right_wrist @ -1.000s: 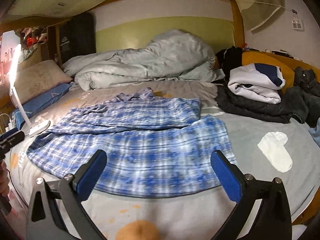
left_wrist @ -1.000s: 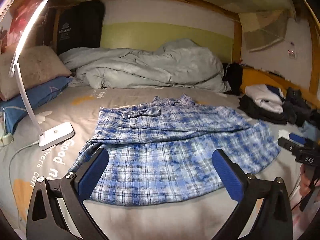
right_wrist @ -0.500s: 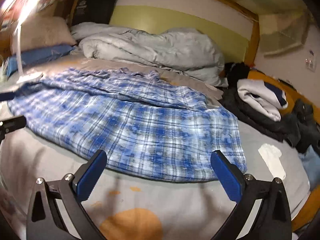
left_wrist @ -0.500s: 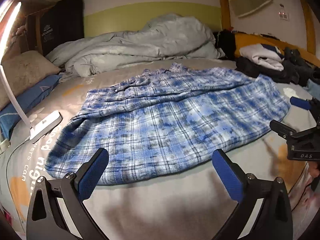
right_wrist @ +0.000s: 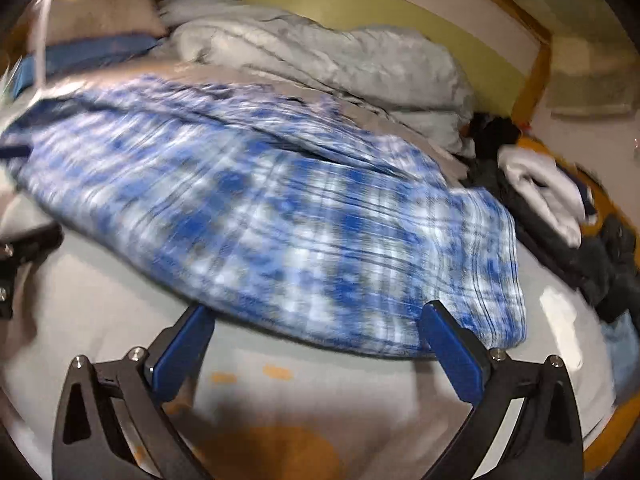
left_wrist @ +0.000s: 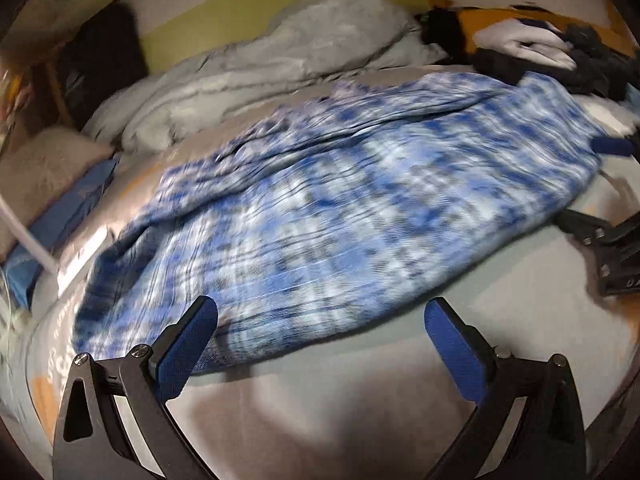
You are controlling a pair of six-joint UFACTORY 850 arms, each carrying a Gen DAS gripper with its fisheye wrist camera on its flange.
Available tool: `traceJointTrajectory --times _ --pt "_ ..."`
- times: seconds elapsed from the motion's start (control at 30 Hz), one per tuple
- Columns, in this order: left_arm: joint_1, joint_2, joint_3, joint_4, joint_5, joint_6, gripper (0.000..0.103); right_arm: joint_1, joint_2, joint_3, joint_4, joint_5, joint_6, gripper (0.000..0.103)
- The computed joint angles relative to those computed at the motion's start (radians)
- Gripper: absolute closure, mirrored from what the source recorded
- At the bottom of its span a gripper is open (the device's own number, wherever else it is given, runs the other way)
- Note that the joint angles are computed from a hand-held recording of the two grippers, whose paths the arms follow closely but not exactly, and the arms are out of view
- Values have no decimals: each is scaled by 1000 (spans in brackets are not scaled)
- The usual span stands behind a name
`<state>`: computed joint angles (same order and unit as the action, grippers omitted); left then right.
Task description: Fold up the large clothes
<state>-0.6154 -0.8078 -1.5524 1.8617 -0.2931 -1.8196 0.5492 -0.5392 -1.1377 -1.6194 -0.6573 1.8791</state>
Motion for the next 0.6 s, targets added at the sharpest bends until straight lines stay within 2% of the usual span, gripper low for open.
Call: traceJointTrajectory --times 0.1,0.17,0.27,0.37,0.57,0.6 --pt "8 -19 -33 -103 -62 51 0 -26 0 0 39 -32 33 0" --pt "20 -35 -60 -183 -78 97 0 -51 16 15 42 14 75 0" --pt "47 -47 -87 -270 -27 131 0 -73 31 27 63 60 103 0" --pt "65 -56 -104 -341 18 174 0 -75 34 31 61 56 119 0" --pt "63 -57 -104 -261 -51 101 0 -80 35 37 42 37 165 0" --pt "67 -51 -96 -219 -47 57 4 -77 34 39 34 16 179 0"
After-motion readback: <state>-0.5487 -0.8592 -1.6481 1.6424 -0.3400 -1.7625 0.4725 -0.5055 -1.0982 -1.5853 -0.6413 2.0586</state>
